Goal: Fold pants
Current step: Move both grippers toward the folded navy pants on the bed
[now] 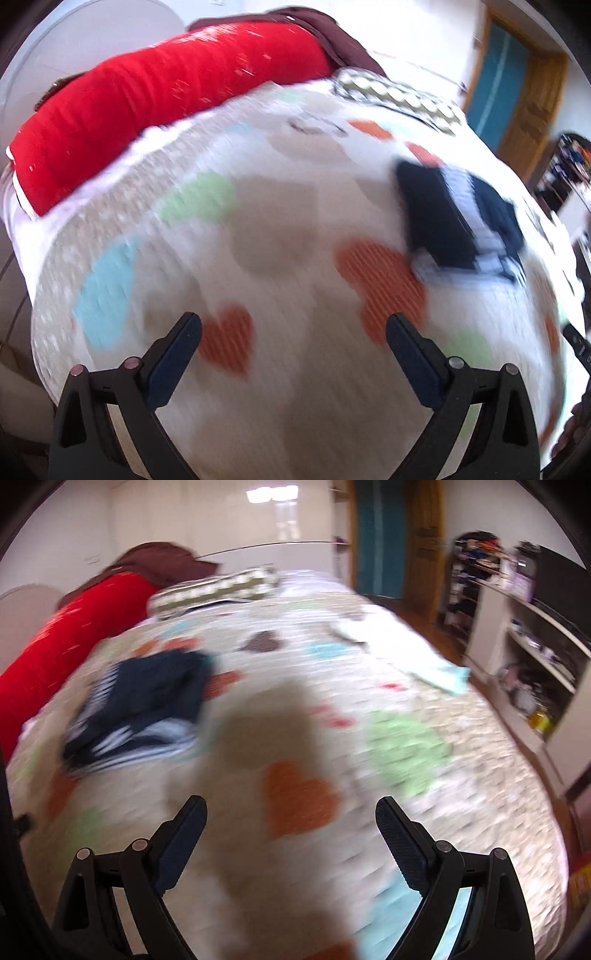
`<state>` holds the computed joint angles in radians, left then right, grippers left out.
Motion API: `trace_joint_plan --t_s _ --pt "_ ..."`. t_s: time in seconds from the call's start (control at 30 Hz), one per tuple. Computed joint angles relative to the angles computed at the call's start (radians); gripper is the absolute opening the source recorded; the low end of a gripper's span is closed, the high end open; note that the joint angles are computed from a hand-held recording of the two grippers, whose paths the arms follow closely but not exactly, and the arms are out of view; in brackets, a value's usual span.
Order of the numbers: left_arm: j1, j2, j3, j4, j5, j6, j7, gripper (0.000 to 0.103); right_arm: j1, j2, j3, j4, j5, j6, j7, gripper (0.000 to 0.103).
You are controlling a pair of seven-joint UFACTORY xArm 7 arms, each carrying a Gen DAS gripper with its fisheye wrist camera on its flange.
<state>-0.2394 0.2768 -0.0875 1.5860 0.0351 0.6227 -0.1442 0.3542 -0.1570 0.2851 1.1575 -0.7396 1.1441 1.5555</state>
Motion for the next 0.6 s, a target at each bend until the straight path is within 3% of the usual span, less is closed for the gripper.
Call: trace_joint_plan --t_s 0.1,0.17,0.3,0.4,0.5,0.6 --pt "-0.028 0.110 0.055 0.138 0.105 -0.028 -0.090 0.100 -0.056 -0.063 -0.050 -0.073 0.015 0.046 -0.027 0.095" --pt "-0.037 0.211 0.086 0.273 0.144 -0.001 -0.133 0.100 -0.102 -0.089 -0.078 -0.108 0.021 0.050 -0.055 0.095" --pt "-0.024 0.373 0.112 0.500 0.138 0.084 -0.192 0.100 -0.159 -0.068 -0.106 -0.110 0.064 0.037 -0.142 0.096" --pt "0.015 0.470 0.086 0.636 0.072 0.169 -0.200 0.100 -0.177 -0.070 -0.086 -0.116 0.058 0.035 -0.086 0.099" --pt "0.023 0.462 0.080 0.611 0.049 0.156 -0.208 0.100 -0.176 -0.069 -0.069 -0.128 0.034 0.045 -0.049 0.100" --pt "0.028 0.426 0.076 0.539 0.040 0.099 -0.200 0.100 -0.181 -0.126 -0.081 -0.200 0.054 -0.037 -0.018 0.100"
